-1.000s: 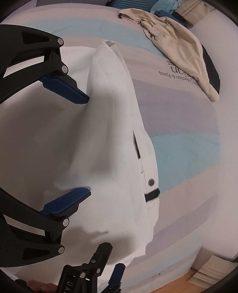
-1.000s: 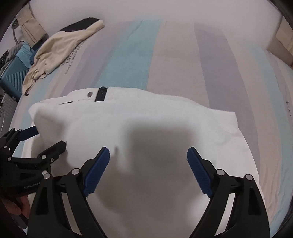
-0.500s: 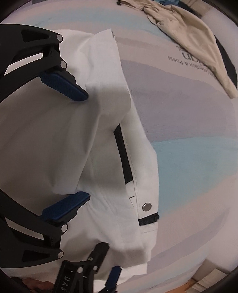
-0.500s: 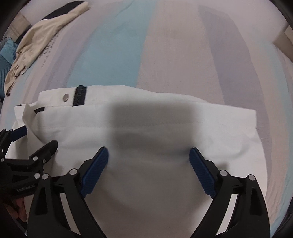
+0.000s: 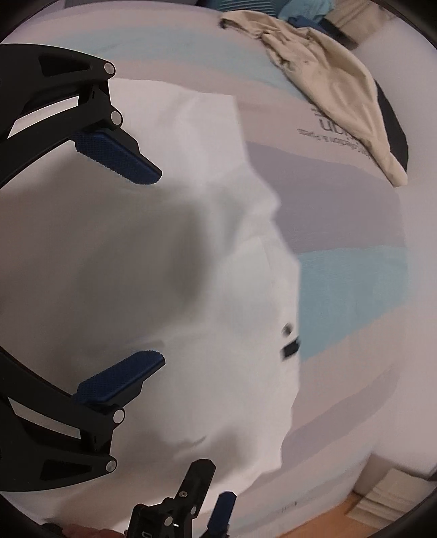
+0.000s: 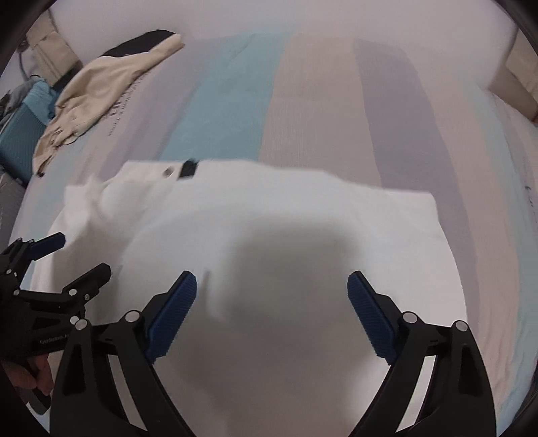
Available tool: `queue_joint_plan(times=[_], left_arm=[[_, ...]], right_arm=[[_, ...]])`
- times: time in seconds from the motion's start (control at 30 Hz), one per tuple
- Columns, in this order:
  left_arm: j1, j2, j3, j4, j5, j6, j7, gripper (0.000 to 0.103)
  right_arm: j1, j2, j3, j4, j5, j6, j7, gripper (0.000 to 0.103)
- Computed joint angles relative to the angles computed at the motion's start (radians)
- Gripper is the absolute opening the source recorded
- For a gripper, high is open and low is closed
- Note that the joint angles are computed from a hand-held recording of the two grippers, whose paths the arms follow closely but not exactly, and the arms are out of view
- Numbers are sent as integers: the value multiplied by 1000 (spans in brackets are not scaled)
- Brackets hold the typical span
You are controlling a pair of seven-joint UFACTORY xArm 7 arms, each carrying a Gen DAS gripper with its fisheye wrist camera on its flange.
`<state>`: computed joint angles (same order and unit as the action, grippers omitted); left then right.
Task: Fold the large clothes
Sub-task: 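Press both open tools onto the folded white jacket to flatten it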
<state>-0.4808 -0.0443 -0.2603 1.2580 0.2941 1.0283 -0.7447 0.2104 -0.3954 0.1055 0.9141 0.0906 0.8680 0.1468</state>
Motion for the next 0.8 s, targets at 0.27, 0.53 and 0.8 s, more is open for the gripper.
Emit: queue_joint_plan(times=[0.27,0.53,0.8], left_arm=[[-64,-89,-74,-75,-99,24,-55,97],[-83,-84,-79,-196,-60,-60,-96,98],[-99,-103,-92,-228,-14,-80,-166,94]], right_arm=[[20,-267,13,-157,36,189,61,87],[37,-360,39,-333,9,153,77,87],[60,-426,35,-429,-9,60,83,86]])
